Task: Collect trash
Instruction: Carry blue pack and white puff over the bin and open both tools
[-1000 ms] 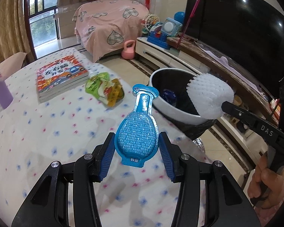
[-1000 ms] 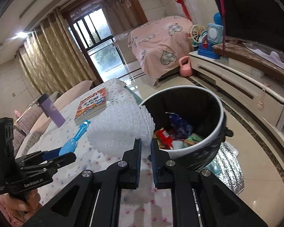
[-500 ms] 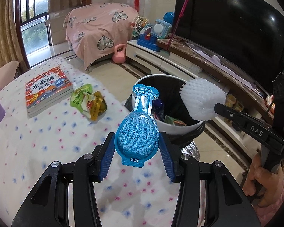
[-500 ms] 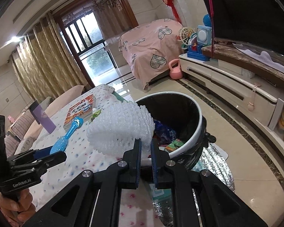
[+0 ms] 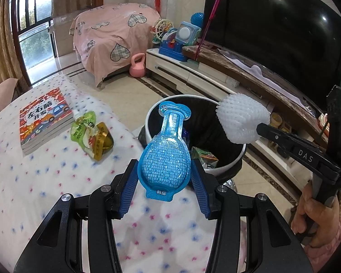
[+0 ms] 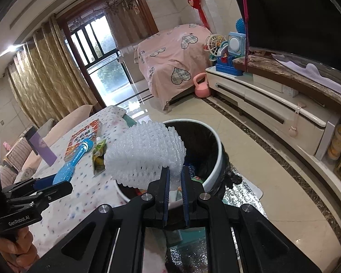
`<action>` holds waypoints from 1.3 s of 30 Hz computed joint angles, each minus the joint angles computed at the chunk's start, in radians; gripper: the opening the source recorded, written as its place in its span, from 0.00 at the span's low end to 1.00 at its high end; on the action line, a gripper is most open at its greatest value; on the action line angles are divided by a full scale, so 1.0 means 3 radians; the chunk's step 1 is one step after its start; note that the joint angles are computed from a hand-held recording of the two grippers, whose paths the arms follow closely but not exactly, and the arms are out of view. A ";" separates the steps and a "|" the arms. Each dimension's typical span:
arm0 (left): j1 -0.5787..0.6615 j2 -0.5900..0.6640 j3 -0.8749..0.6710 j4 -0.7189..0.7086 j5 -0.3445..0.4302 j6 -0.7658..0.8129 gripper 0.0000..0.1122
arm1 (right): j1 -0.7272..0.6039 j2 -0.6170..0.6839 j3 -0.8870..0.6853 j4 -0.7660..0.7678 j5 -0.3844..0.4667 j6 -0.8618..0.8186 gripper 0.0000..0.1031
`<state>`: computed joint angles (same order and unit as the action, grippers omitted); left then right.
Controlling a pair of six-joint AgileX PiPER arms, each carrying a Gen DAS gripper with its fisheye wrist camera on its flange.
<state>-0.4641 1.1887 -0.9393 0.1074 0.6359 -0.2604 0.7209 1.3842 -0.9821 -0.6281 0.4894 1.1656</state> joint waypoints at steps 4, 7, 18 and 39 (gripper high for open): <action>-0.0100 0.0146 -0.0102 0.0135 -0.0022 -0.0118 0.41 | -0.0114 0.0030 -0.0035 0.0115 -0.0034 -0.0171 0.09; -0.0158 0.0272 -0.0205 0.0212 -0.0028 -0.0179 0.41 | -0.0125 0.0081 -0.0079 0.0155 -0.0021 -0.0239 0.09; -0.0266 0.0664 -0.0523 0.0371 -0.0013 -0.0308 0.41 | -0.0308 0.0249 -0.0204 0.0382 -0.0086 -0.0564 0.10; -0.0206 0.1144 -0.0880 0.0281 0.0083 -0.0204 0.41 | -0.0484 0.0674 -0.0647 0.0914 0.0055 -0.1310 0.13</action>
